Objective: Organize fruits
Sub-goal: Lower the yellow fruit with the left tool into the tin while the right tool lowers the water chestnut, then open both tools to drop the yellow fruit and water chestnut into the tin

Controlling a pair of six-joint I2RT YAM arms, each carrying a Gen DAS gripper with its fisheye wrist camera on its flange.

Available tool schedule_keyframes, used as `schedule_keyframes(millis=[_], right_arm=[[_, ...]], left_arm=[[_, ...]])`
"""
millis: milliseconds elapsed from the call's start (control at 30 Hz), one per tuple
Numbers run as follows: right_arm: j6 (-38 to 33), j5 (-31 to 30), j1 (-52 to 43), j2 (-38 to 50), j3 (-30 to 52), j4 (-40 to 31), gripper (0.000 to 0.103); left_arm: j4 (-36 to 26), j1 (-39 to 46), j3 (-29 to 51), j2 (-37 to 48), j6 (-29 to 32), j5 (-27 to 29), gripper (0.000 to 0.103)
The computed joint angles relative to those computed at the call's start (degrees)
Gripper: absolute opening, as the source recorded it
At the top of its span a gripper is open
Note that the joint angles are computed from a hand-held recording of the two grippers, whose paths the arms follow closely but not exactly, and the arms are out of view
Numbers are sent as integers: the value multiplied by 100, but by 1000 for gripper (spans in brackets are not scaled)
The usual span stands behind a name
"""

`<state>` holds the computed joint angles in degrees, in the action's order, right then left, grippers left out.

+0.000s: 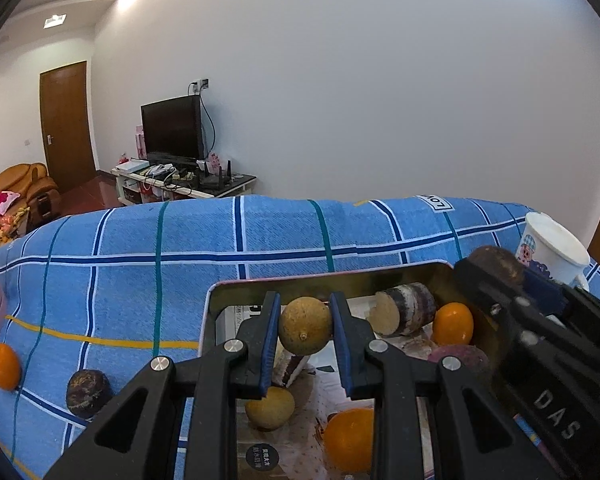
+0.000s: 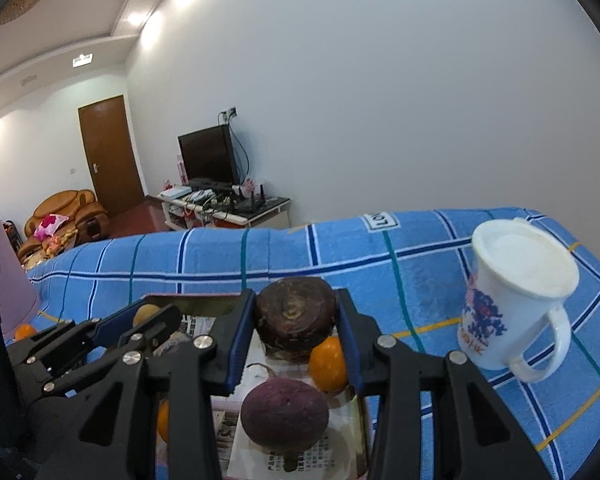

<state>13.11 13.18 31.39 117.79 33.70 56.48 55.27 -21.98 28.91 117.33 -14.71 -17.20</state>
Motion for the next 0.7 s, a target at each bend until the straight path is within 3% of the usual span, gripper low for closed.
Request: schedule_keyframes(millis=[300,700], right_arm=[[3,-226,-83,184,351,-554,44],[82,-871,-288,235,223,-241,44]], left_arm=[[-373,98,167,5,28,241,27],[-408,114,166,4,-12,295,27]])
